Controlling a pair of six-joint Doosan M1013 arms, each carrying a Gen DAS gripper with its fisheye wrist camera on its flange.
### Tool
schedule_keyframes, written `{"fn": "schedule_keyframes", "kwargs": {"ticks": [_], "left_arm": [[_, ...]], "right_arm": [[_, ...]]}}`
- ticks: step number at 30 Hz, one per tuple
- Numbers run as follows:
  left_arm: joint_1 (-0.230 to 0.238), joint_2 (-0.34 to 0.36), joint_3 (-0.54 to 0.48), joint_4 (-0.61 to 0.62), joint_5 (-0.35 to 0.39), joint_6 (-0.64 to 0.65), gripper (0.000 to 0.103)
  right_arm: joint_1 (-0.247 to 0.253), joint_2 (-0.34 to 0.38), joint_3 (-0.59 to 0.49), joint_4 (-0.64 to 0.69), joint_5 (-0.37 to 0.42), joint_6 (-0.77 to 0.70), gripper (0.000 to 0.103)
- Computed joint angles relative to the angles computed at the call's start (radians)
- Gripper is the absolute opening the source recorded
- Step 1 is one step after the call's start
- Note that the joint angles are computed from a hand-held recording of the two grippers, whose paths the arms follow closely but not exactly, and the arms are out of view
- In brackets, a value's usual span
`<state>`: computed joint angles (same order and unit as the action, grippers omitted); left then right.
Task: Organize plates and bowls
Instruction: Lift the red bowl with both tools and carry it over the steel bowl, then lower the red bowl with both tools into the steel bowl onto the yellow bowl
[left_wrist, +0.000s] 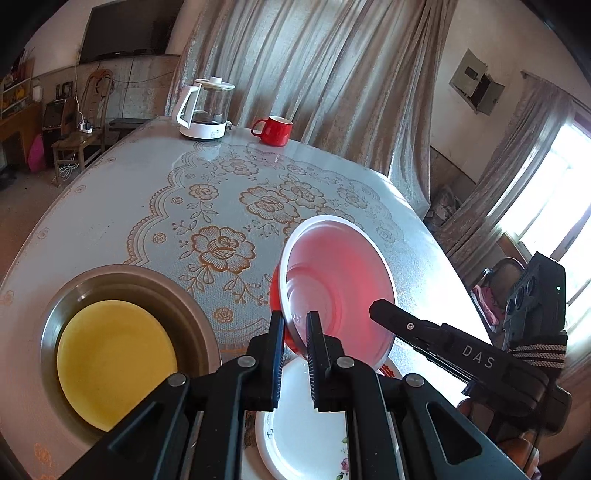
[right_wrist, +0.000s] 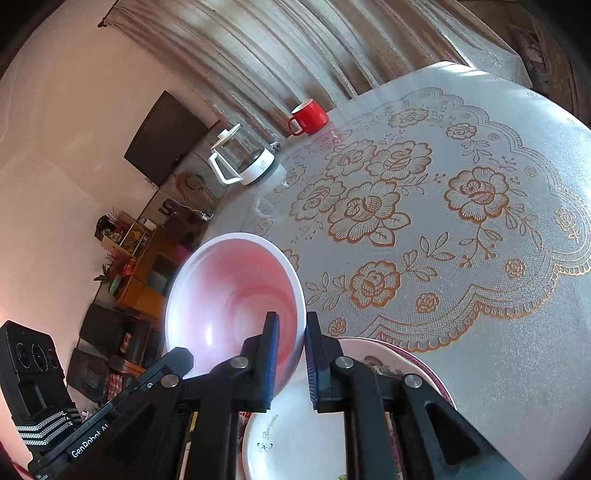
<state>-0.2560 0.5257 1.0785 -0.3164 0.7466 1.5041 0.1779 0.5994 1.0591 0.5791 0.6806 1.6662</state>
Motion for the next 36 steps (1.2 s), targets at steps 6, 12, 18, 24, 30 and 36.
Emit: {"fn": "schedule_keyframes", "kwargs": {"ticks": [6,12,18,24,30,36], "left_arm": [[0.008,-0.036,0.055,-0.008,-0.039,0.002,0.011],[0.022,-0.075,0.114,-0.05,-0.082,0.026,0.011],[0.045,-0.103,0.162,-0.077,-0.117,0.023,0.011],[0.081,-0.13,0.206,-0.094,-0.144,0.004,0.011],[0.117,-0.136,0.232,-0.056,-0.148,-0.085,0.011],[0.137,-0.118,0.231,-0.007,-0.109,-0.162,0.011]], "right_arm": [[0.017,-0.014,0.011,-0.01,-0.008,-0.024,0.013],[0.031,-0.034,0.034,-0.002,-0.018,-0.058,0.013],[0.052,-0.039,0.029,-0.001,-0.012,-0.089,0.013],[0.072,-0.016,-0.015,0.037,0.031,-0.151,0.013],[0.098,0.034,-0.1,0.048,0.115,-0.186,0.013],[0.126,0.106,-0.204,0.002,0.21,-0.166,0.013]]}}
